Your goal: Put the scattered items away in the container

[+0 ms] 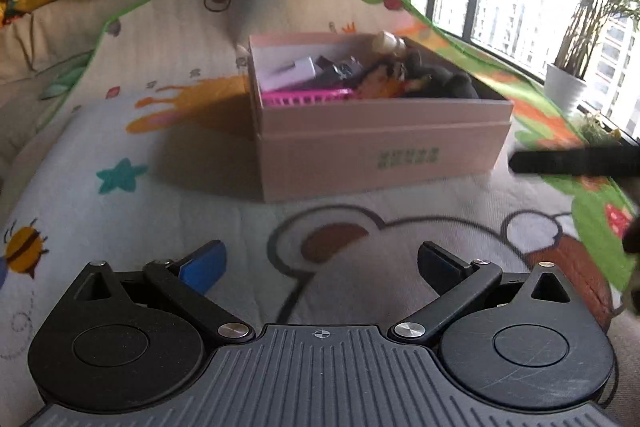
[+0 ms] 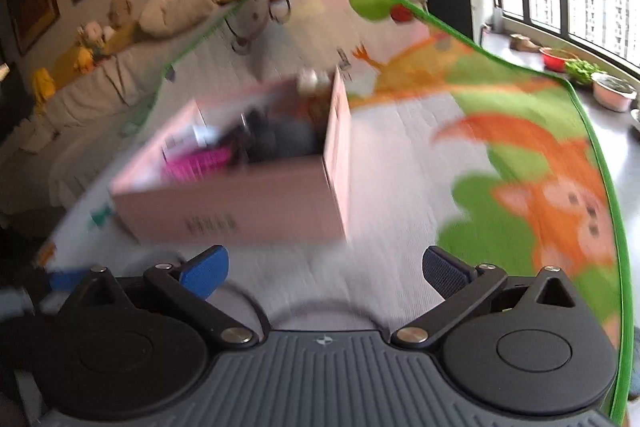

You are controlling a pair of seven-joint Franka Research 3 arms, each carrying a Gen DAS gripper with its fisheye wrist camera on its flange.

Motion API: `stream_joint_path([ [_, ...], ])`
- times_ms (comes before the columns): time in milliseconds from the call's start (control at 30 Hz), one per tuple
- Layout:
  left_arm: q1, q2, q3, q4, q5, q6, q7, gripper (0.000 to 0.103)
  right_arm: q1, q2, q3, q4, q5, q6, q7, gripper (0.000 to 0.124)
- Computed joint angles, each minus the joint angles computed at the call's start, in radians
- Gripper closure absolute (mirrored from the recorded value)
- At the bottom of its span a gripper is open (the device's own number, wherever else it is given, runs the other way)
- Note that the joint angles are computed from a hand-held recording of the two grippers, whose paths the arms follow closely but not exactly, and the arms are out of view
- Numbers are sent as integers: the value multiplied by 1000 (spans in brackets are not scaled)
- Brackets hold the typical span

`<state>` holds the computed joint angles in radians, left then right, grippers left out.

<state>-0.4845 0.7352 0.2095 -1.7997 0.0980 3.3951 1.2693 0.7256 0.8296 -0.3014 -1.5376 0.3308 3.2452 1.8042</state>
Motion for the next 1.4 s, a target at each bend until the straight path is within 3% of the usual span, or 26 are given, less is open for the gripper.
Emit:
stream_joint_path([
  [100, -96, 26, 101, 18, -77, -21, -32, 0, 92, 29, -110, -4, -9, -58, 37, 21],
  [267, -223, 82, 248, 68, -117, -81, -101, 0, 64, 55, -99, 71, -101, -138, 58, 21],
  [333, -244, 97, 277, 79, -102, -86, -130, 0, 65, 77, -111, 113, -138, -174, 75, 21],
  [433, -238, 100, 277, 82, -72, -80, -162, 0, 86, 106, -152, 150, -191, -209, 119, 21],
  [633, -243, 101, 288, 79, -40, -76, -197, 0, 72, 94, -132, 93, -234, -96, 150, 21],
  [700, -248, 102, 295, 78, -34, -78, -205, 0, 90, 102, -155, 95, -230, -102, 153, 21],
  [1400, -247, 100, 298, 78, -1, -78, -239, 0, 90, 102, -154, 98, -222, -105, 147, 21],
])
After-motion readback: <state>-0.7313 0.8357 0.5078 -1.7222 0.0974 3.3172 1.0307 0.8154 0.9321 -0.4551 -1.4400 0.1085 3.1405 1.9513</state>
